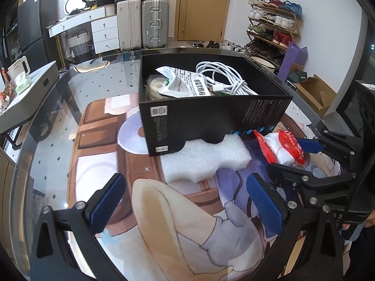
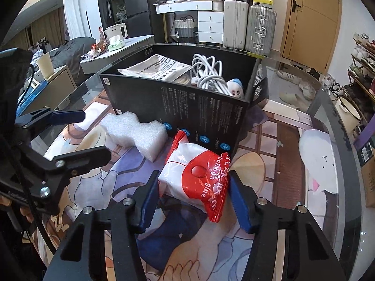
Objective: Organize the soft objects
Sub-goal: 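Grasp the red-and-white glue bag with the right tool while the left tool grasps the white foam block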
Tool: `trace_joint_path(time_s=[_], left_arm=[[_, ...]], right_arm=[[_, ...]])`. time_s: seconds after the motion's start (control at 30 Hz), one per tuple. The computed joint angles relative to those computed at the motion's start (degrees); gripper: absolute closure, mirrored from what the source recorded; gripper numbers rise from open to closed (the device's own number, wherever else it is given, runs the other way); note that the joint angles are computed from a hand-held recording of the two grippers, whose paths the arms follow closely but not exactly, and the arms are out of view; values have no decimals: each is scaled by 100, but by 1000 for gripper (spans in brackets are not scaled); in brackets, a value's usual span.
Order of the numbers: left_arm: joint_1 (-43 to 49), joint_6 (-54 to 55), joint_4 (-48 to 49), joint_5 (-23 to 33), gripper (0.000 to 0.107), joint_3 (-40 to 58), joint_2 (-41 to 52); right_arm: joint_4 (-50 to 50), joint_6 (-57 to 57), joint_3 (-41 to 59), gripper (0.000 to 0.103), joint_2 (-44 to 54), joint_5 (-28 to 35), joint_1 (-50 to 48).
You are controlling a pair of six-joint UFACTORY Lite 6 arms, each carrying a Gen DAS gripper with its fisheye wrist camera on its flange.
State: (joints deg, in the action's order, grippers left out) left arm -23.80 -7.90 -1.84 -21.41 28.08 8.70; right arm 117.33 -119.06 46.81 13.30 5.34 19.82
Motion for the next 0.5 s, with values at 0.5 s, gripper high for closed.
trace_joint_path(time_s=[0.5], left_arm=[[-170,-369,362,491,4,1189,1033]], right_arm=[[-1479,1220,-446,46,-574,168,-584]])
